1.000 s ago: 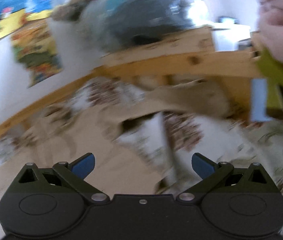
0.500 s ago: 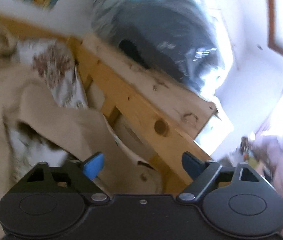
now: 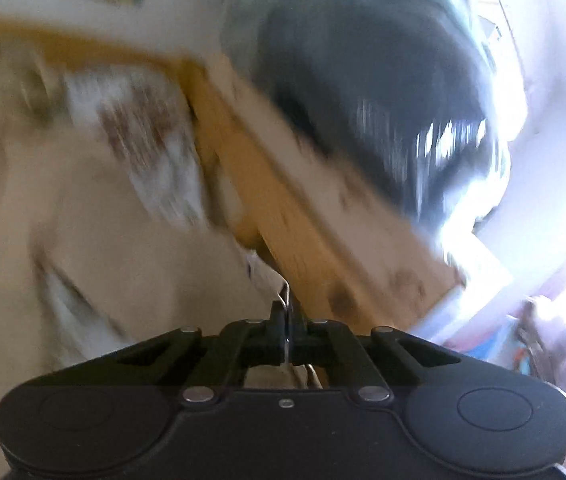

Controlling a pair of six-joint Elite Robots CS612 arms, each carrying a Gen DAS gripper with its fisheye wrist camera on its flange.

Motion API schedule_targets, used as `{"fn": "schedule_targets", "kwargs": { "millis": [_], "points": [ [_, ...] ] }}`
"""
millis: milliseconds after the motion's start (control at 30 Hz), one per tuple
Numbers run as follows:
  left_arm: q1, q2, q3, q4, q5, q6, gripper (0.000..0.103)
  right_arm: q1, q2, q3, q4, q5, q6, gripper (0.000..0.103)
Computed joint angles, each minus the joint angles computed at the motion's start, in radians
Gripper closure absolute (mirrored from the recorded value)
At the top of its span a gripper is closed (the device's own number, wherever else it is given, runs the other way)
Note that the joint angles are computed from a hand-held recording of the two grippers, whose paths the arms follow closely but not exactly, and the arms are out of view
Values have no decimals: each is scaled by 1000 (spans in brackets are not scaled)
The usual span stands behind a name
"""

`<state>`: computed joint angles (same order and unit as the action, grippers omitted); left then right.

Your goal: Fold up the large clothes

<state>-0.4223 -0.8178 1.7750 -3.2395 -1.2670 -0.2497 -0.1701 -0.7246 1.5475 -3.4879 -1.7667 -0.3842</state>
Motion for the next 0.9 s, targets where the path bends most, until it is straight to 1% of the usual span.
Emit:
{"fn": "schedule_targets", "kwargs": {
  "millis": [33, 67, 100, 167, 200, 233, 300, 367, 400, 500, 567, 667, 767, 800, 833, 867, 900],
  "points": [
    [1, 0, 1, -9, -2, 4, 1, -2, -28, 9, 20, 67, 42, 103],
    [1, 1, 1, -16, -2, 6, 1, -3, -58, 12, 46, 151, 91, 103],
    [2, 1, 2, -22, -3, 8, 1, 0, -77, 14, 58, 206, 120, 103],
    [5, 2, 3, -28, -6, 12, 1, 11, -104, -3, 82, 343, 153, 103],
    [7, 1, 5, -28, -7, 15, 1, 20, -109, -11, 86, 392, 157, 103],
    [9, 1, 6, -28, -7, 17, 1, 32, -109, -29, 97, 451, 157, 103],
    [13, 0, 8, -24, -2, 18, 1, 63, -95, -63, 110, 534, 149, 103],
    [19, 0, 10, -20, 3, 14, 1, 96, -65, -117, 157, 613, 138, 103],
    [24, 0, 11, -21, 4, 13, 1, 115, -44, -149, 178, 641, 124, 103],
    [36, 1, 14, -22, 17, 13, 1, 169, 28, -238, 222, 697, 93, 103],
    [46, 3, 11, -10, 21, 19, 1, 201, 90, -321, 256, 717, 90, 103],
    [59, 9, 0, 14, 40, 39, 1, 251, 201, -455, 303, 709, 86, 103],
    [69, 22, -16, 15, 58, 72, 1, 284, 303, -586, 395, 696, 71, 102],
    [71, 29, -24, 6, 64, 86, 1, 287, 323, -604, 419, 699, 66, 99],
    [73, 40, -34, -7, 71, 99, 1, 289, 348, -638, 464, 710, 65, 91],
    [74, 50, -46, -20, 76, 108, 1, 290, 364, -651, 484, 724, 71, 81],
    [76, 64, -62, -34, 75, 117, 1, 290, 378, -666, 495, 736, 79, 77]
  ]
}}
